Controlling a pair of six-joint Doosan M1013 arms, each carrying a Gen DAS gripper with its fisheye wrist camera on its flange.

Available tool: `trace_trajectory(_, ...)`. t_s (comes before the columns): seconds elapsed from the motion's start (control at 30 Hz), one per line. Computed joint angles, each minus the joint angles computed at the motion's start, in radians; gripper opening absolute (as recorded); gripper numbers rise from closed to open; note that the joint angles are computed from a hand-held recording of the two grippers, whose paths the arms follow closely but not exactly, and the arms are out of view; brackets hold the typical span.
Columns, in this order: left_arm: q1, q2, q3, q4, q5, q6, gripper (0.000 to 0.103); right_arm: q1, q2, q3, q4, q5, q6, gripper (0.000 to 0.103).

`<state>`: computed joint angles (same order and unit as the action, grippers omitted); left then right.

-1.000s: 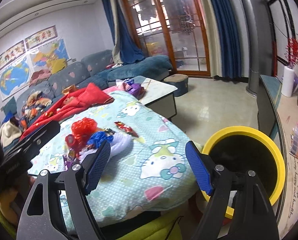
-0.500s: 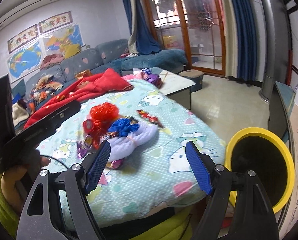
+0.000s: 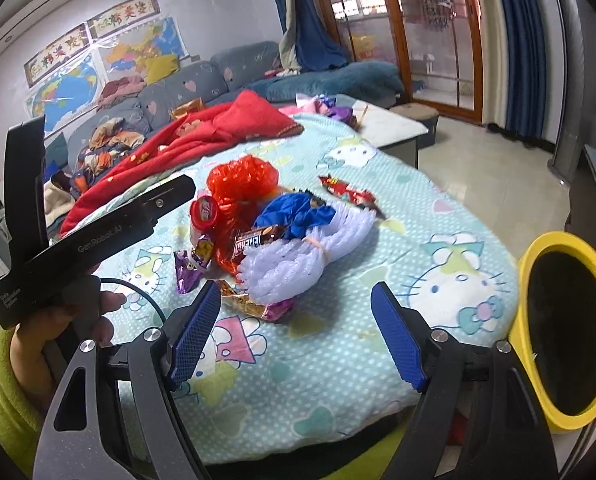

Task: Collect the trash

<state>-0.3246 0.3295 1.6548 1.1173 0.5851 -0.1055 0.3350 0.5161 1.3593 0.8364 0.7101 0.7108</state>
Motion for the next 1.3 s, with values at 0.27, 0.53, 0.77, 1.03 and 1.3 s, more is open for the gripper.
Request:
trace_trajectory(0.27, 0.021, 0.027, -0.029, -0.115, 0.004, 0.108, 0.092, 0.016, 0.036, -0.047, -0.045, 0.018, 0.063, 0.075)
trace_trajectory(0.53, 0.047, 0.053, -0.057, -0.251, -0.010, 0.211, 0.087, 0.028, 0.079, -0.104, -0.104, 0.069, 0.173, 0.075)
trace_trajectory(0.77, 0.077, 0.048, -0.038, -0.368, -0.091, 0.264, 0.069, 0.019, 0.101, -0.131, -0.095, 0.140, 0.215, 0.066)
trace_trajectory(1.03, 0.088, 0.030, -0.013, -0.415, -0.149, 0.288, 0.053, 0.007, 0.095, -0.124, -0.071, 0.167, 0.182, 0.037)
trace_trajectory(1.3, 0.094, 0.010, 0.001, -0.405, -0.160, 0.291, 0.006, -0.008, 0.061, -0.089, -0.069, 0.138, 0.130, 0.025)
